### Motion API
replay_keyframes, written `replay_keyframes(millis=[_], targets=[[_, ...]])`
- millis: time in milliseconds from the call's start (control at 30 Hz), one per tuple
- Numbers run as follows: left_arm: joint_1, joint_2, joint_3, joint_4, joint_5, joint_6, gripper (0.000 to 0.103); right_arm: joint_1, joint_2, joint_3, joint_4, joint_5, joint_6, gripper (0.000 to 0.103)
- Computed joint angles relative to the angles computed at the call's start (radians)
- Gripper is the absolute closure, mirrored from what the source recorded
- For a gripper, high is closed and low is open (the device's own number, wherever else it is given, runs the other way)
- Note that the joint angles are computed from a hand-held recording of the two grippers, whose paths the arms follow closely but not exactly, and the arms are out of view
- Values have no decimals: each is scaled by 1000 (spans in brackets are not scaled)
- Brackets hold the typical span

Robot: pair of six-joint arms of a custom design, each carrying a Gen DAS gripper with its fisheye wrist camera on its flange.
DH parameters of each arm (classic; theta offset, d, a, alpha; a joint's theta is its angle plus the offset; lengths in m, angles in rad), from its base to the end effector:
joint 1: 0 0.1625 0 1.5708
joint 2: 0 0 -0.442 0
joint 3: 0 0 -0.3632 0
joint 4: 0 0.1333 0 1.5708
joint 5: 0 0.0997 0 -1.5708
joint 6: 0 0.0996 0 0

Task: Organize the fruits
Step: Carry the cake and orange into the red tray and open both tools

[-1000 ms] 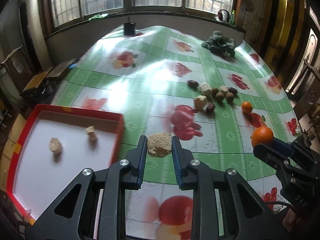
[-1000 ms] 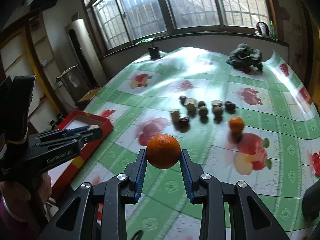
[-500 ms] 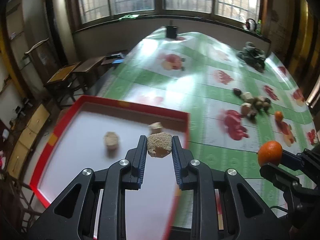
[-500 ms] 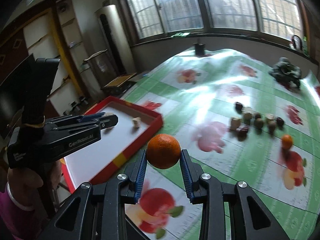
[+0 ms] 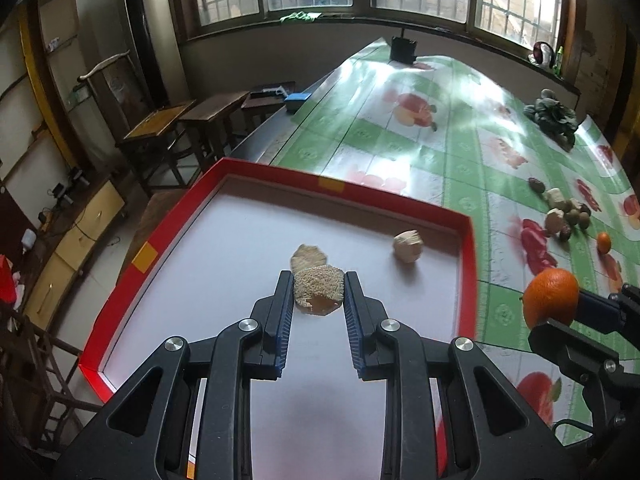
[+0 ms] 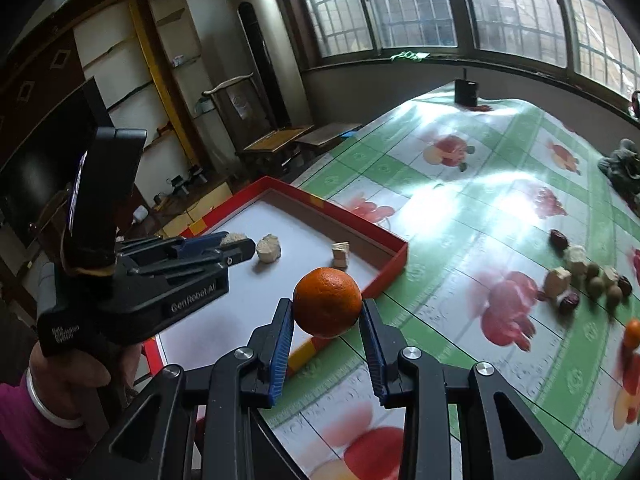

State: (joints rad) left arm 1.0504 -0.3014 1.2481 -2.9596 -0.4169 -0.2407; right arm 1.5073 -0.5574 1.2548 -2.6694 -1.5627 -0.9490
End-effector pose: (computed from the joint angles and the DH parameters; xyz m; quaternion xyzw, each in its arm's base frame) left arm -0.1741 -0.7551 0.0052 -0.0044 0.8264 -0.3683 0.4259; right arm 0.0841 -0.7911 0.1103 0.4206 -0.8851 0.1762 0.0932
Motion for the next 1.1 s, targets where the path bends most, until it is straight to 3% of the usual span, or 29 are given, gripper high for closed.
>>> replay_keyframes(millis=[600, 1000, 1100], targets=[[57, -44, -4, 157, -116, -107, 79, 54, 187, -250, 167, -111, -20, 70], [71, -49, -30, 266, -110, -197, 78, 69, 242, -310, 185, -198, -46, 70], [77, -51, -41, 310, -113, -231, 71, 67, 253, -331, 219, -200, -30, 70]])
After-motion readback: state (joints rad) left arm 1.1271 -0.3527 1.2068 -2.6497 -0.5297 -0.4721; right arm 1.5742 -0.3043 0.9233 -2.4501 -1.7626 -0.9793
